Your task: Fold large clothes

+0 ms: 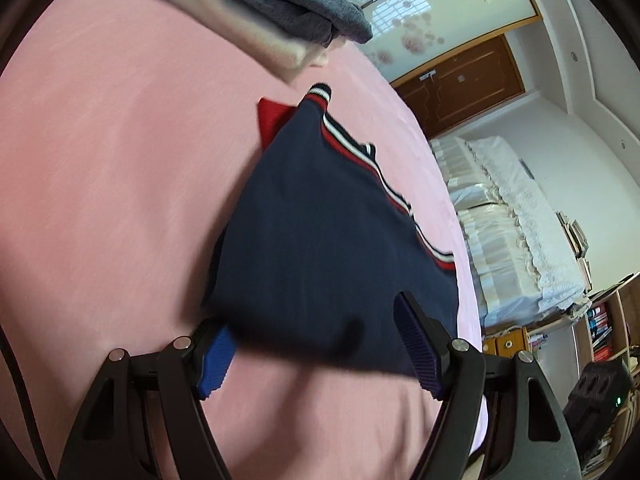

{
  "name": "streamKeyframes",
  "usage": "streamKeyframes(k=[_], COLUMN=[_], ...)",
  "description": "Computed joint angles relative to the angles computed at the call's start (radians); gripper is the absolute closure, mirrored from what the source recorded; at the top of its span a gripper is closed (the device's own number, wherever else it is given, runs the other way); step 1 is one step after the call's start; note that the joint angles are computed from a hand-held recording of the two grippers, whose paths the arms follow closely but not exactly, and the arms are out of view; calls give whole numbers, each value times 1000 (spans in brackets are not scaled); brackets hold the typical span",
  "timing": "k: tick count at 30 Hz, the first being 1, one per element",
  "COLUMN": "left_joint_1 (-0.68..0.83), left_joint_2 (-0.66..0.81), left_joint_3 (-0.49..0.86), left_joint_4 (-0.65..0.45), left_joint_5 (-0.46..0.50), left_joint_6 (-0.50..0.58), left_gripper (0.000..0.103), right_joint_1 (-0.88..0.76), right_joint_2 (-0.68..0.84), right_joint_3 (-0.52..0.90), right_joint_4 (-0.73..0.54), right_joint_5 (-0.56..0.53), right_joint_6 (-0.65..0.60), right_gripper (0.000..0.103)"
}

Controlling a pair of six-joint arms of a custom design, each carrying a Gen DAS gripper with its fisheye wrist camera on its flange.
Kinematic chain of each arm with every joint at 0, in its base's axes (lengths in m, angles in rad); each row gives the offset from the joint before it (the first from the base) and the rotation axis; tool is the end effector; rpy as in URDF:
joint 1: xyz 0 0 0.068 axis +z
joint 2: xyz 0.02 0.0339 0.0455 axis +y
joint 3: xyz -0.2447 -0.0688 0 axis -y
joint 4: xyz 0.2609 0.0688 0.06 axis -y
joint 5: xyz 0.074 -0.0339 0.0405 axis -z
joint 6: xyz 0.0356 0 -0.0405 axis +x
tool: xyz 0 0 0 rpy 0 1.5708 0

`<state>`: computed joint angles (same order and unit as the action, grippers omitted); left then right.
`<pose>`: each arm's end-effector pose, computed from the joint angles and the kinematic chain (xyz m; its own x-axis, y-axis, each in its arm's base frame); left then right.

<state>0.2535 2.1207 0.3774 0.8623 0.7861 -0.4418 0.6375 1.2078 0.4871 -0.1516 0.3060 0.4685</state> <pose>0.2244 0.0321 -0.0217 -0.7856 -0.5156 -0.3419 -0.0854 0.6377 -0.7655 0.1978 0.1331 0.1325 -0.7351 -0.0086 -0.6779 -0.0896 0.9924 0.0845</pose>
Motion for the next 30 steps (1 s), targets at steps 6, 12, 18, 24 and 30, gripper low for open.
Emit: streamKeyframes(k=[6,12,18,24,30], left_joint_1=[-65,-96,-118,-183,-361], left_joint_2=[91,65,-69,-298,-524], left_joint_3=[116,166,132,41,27], left_joint_4=[110,65,-48,-100,-240], left_joint_5=[-64,-145,-244,-310,-422], left_joint_6=[-144,-214,-140,-38,52], left_gripper=[30,61,87,89,89], right_joint_1=[-43,-82,-102,-113,-166], right_joint_2=[153,276,356,503,568], right_joint_3=[59,122,163,240,239], right_joint_4=[101,174,254,260,297], right_joint_5=[-31,-29,-28,-55,-160], right_joint_6=[-37,-62,-92,-133,-134], right_gripper=[68,68,72,96,96])
